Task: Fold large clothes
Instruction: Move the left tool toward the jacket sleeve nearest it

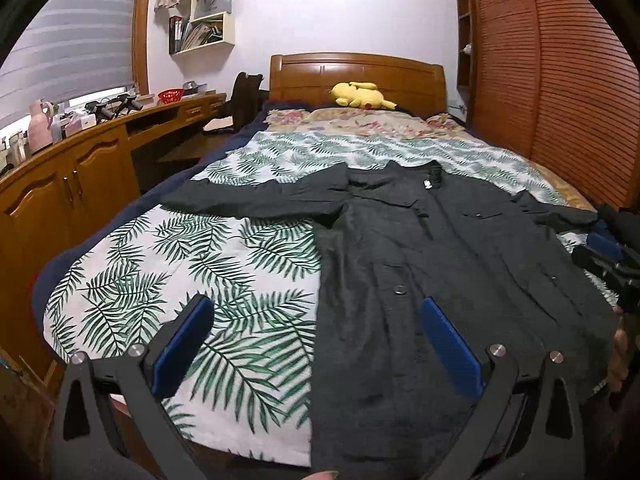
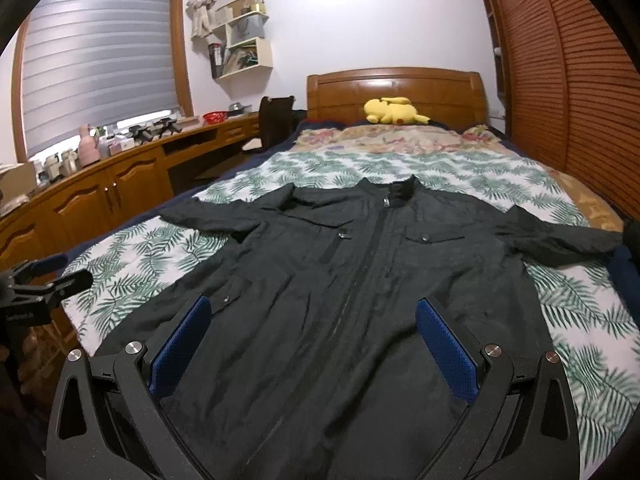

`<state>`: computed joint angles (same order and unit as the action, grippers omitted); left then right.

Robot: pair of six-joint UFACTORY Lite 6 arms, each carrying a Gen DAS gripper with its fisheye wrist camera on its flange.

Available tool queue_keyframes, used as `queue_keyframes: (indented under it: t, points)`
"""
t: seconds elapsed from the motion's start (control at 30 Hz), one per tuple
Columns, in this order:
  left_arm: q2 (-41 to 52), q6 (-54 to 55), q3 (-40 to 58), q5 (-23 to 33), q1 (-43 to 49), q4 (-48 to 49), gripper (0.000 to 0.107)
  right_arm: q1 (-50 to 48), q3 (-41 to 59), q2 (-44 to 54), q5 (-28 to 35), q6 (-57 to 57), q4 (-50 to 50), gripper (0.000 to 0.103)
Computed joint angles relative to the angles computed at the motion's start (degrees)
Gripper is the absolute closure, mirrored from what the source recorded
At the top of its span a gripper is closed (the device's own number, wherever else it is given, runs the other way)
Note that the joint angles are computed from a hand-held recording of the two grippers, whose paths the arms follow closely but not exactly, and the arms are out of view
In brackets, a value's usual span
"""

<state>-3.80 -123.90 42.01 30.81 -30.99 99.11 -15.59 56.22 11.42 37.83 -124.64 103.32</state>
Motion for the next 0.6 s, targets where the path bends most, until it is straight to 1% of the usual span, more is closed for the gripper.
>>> queue_keyframes:
  t: [0.17, 0.27, 0.33, 0.43, 0.6]
  points:
    - [3.6, -2.4, 1.8, -3.0, 5.2, 5.1, 0.004, 3.6, 7.6, 5.5, -1.8, 1.4, -0.4, 0.000]
    - [6.1, -2.0, 3.6, -4.3, 8.8, 6.9, 0.004, 6.2, 11.8, 8.4, -2.9, 2.4, -1.1, 0.000]
    - [7.6, -3.1, 4.9, -6.6, 12.1, 9.5, 0.004, 8.4, 15.4, 10.9, -4.3, 3.3, -1.9, 0.000]
    - [9.4, -6.4, 6.6, -11.0, 17.7, 15.5, 0.004, 12.1, 23.0, 16.1, -6.6, 7.4, -5.5, 0.000]
    - [13.0, -7.1, 10.8, -14.9, 24.8, 20.4, 0.004, 17.5, 37.1, 26.8, -9.7, 16.5, -13.4, 0.000]
